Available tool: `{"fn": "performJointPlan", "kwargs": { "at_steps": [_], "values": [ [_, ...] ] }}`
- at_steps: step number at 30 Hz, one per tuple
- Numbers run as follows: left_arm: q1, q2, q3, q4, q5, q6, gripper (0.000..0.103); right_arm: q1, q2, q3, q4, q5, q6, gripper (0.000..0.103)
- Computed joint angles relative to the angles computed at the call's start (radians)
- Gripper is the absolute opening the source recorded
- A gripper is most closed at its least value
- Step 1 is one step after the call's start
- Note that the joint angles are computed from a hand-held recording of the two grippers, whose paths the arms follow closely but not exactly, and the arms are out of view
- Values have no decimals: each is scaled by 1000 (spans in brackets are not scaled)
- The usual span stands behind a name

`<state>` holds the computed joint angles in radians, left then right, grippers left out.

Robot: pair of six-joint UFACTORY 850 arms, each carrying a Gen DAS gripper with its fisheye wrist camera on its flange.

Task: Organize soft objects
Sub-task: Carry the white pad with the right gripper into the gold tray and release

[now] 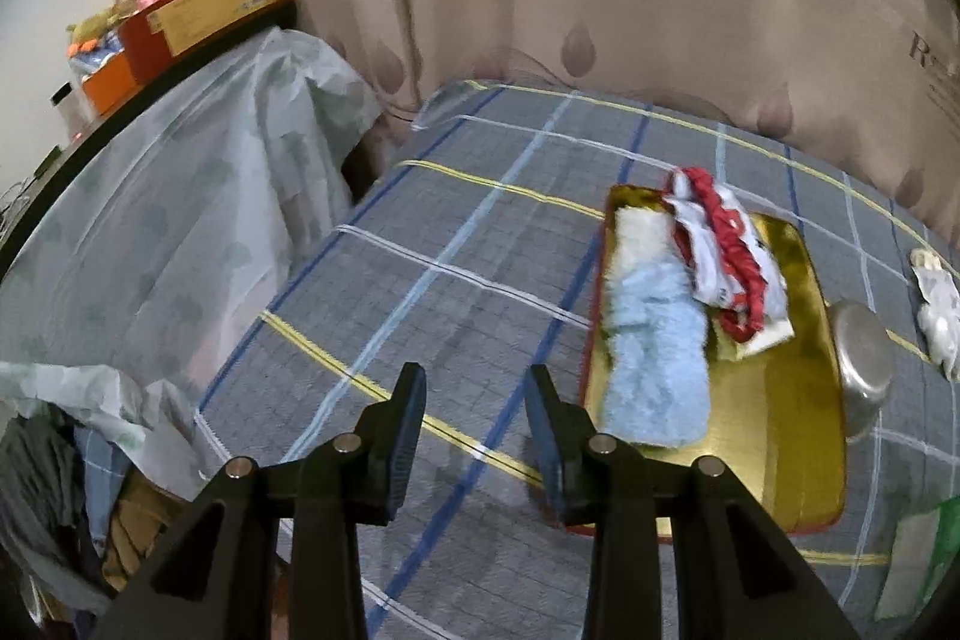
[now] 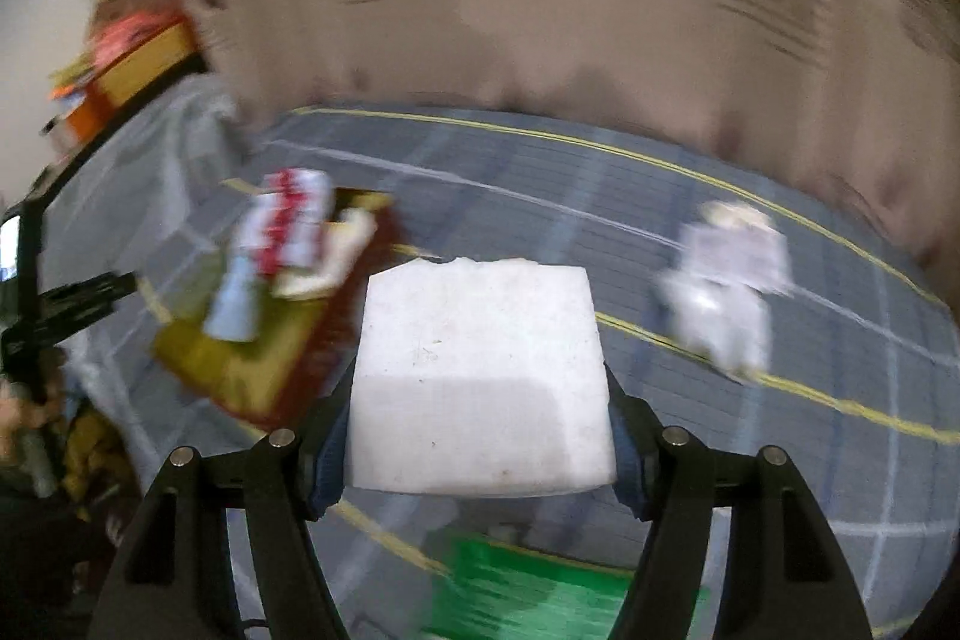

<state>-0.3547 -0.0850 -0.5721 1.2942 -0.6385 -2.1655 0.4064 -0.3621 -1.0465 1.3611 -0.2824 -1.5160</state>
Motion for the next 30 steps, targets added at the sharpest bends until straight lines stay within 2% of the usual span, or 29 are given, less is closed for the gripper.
{"fn": "performJointPlan", "kwargs": {
  "at_steps": [6, 11, 14, 19, 25, 30],
  "values": [
    [29, 18, 19, -19, 9, -4, 35, 115, -64, -70, -73, -36, 53, 66],
    [43, 22, 27, -39, -5, -2, 35, 199, -152, -144, -152, -14, 151, 66],
    [55, 32, 35, -49, -2, -12, 35, 223, -199, -186, -241, -25, 259, 66],
    [65, 37, 40, -64, -12, -8, 35, 266, -259, -236, -371, 21, 377, 66],
    [81, 39, 47, -56, 15, -10, 35, 305, -308, -274, -614, 82, 598, 66],
    [82, 41, 50, -52, 25, -19, 35, 308, -331, -291, -671, 89, 665, 67]
  ]
}}
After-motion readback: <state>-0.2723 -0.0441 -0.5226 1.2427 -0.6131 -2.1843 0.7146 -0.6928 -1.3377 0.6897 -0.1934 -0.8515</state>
